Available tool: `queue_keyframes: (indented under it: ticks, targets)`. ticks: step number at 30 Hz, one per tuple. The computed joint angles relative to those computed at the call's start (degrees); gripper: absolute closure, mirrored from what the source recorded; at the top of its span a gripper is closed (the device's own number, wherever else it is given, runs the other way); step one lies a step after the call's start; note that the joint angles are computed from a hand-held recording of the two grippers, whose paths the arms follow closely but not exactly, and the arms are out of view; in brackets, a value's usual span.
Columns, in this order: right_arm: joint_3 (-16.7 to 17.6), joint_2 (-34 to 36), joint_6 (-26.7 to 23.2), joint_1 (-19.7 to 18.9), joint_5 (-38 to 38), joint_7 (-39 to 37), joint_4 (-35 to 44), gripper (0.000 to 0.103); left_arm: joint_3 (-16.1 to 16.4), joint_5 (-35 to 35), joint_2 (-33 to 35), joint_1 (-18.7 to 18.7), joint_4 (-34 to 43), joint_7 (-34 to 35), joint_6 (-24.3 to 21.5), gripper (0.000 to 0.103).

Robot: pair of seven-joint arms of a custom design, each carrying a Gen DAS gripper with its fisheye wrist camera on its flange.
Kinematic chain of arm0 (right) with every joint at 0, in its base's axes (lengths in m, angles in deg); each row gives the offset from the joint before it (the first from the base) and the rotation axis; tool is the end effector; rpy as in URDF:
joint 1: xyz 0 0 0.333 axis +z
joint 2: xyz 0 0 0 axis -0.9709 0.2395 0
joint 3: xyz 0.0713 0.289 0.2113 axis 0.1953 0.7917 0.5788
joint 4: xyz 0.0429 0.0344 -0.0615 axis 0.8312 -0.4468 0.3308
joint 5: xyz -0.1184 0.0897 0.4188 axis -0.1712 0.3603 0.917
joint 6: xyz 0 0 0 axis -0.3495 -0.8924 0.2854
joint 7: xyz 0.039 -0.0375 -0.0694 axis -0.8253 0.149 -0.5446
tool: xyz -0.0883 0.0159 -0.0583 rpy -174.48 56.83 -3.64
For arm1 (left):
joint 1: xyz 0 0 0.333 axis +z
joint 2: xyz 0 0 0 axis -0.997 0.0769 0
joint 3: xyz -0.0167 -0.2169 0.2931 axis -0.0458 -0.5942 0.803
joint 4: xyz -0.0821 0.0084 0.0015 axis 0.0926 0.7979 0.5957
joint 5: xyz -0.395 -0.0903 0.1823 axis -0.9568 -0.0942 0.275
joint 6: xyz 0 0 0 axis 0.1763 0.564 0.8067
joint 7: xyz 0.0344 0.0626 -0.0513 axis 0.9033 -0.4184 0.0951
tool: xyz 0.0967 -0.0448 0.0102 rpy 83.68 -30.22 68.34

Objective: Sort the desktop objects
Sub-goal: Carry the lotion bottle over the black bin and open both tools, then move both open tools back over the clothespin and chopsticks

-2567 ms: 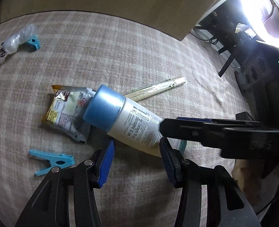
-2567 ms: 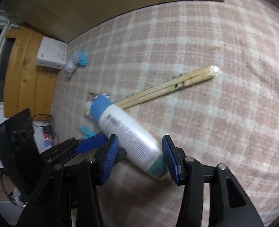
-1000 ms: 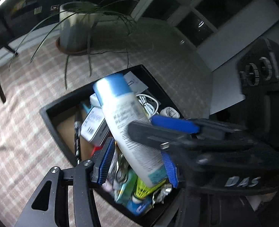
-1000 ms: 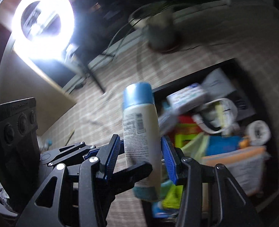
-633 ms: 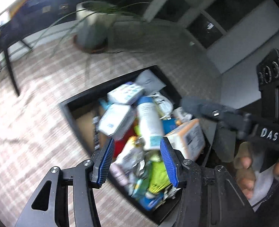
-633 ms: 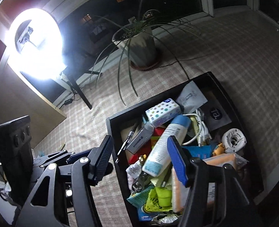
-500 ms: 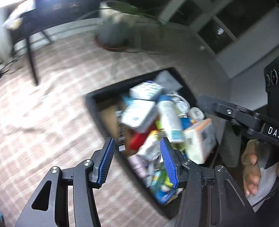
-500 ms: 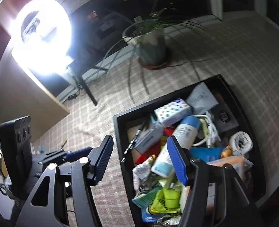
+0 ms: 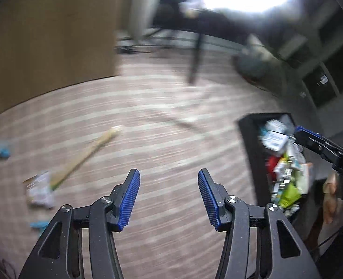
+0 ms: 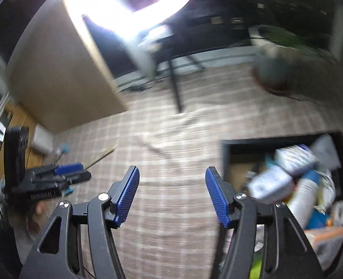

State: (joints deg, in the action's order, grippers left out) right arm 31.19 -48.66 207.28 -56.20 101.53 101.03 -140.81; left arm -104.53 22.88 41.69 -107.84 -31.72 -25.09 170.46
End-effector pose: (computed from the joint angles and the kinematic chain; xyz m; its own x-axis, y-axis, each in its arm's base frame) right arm 0.6106 0.3156 0.5745 0.4963 -0.8173 -0.2926 -0.8203 -0.3311 -0.4664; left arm 0.5366 -0.4174 0.5750 0.0928 -0.9508 0.2957 -0.9297 -0.1890 -0.3161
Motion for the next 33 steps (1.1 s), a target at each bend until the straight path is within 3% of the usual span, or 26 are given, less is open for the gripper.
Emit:
queue_keyframes:
  ticks: [6,12,21,27,33]
  targets:
    - [3.1,6.2,-4.2,3.6,-2.9,-7.4,7.4,0.045,1.8,-1.2,-12.9,3.7,-15.2,-4.2,-1.2,0.051]
    - [5.4,16.2,-13.6,8.0,-6.4,-12.8,19.7,0.042,2.6,-4.2,-20.8,6.4,-25.3,-3.6,-1.1,0.051]
    - [5.0,29.7,-21.6,14.1,-11.7,-12.8,36.0,0.042,2.8,-9.2,-20.4,6.5,-29.3,2.6,1.7,0.051]
    - [3.8,41.4,-28.9,17.6,-13.3,-10.2,52.0,0.042,3.3,-11.9,-18.6,6.6,-29.3,7.0,2.6,0.051]
    - [2.7,49.1,-34.6,19.6,-13.6,-8.7,63.6,0.042,4.7,-18.3,-19.5,6.7,-32.2,9.7,5.5,0.051]
